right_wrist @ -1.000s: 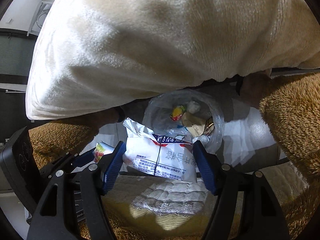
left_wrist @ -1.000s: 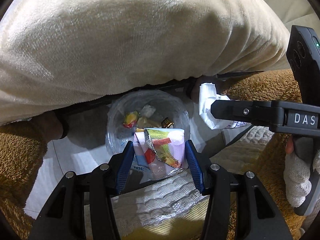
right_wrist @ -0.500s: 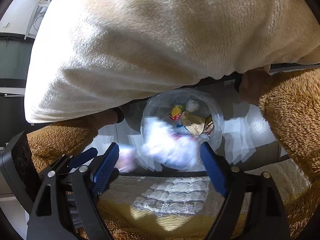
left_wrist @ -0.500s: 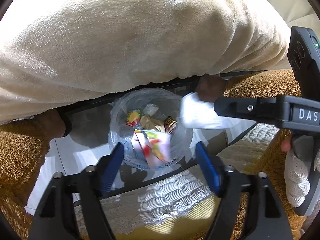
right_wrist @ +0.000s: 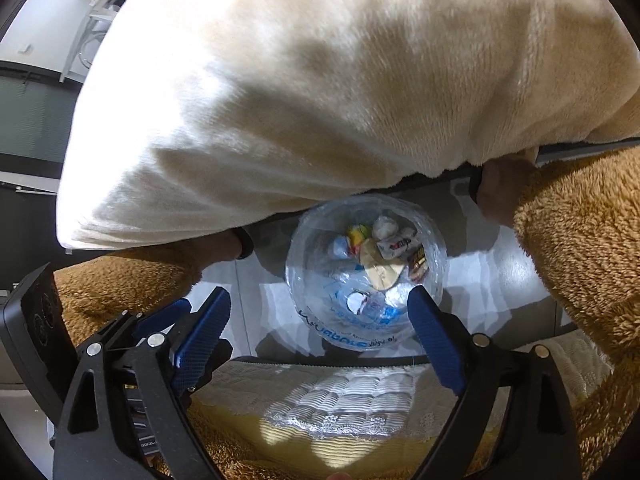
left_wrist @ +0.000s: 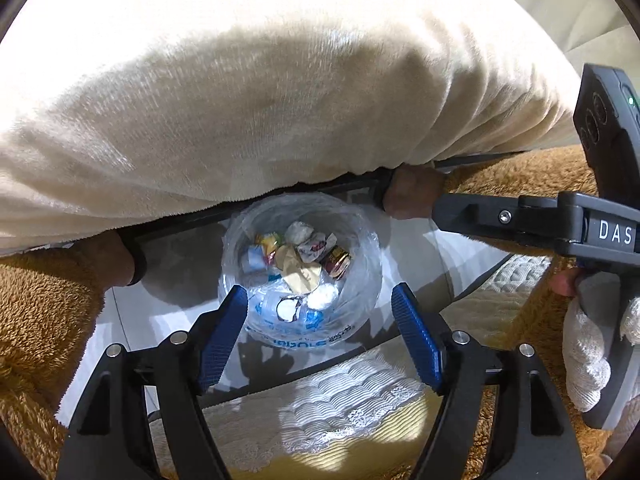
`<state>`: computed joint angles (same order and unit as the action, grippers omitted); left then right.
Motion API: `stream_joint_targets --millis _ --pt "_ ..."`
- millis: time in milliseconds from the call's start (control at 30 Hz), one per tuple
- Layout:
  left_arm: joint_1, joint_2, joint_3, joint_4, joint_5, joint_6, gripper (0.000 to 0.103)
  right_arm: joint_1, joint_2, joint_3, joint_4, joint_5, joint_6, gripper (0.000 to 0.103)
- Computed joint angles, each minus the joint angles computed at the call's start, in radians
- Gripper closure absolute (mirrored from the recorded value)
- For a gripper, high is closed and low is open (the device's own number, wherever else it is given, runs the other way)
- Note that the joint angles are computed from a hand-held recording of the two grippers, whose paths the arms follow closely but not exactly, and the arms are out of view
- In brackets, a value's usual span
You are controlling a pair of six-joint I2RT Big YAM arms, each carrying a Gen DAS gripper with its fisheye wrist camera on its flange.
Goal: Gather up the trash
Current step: 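Raise both tools back over the bed toward the two pink boxes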
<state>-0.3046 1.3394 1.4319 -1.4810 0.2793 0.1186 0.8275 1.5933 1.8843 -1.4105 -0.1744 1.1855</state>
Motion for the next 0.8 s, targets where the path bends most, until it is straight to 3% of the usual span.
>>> stream_joint_targets --millis 300,400,467,633,733,800 --pt "0.044 -0.054 0.006 0.046 0.068 -0.009 0.03 0.041 -0.063 -0.004 0.077 0.16 -0.051 0.005" --pt "0.062 -0.077 0.007 0.075 0.109 -0.014 0.015 0.062 -0.075 0.022 0.073 0.251 -0.09 0.005" --pt "0.074 -0.088 0.013 0.093 0.129 -0.017 0.014 0.074 -0.078 0.041 0.071 0.302 -0.118 0.005" --pt "0.087 -0.096 0.036 0.132 0.144 -0.026 0.007 0.1 -0.058 0.135 0.029 0.483 -0.219 0.005" --pt "0.112 -0.095 0.059 0.159 0.217 -0.023 0.007 0.116 -0.04 0.199 0.015 0.599 -0.309 0.005" --pt "0.127 -0.097 0.076 0.196 0.228 -0.039 0.007 0.12 -0.026 0.244 0.013 0.663 -0.372 0.005"
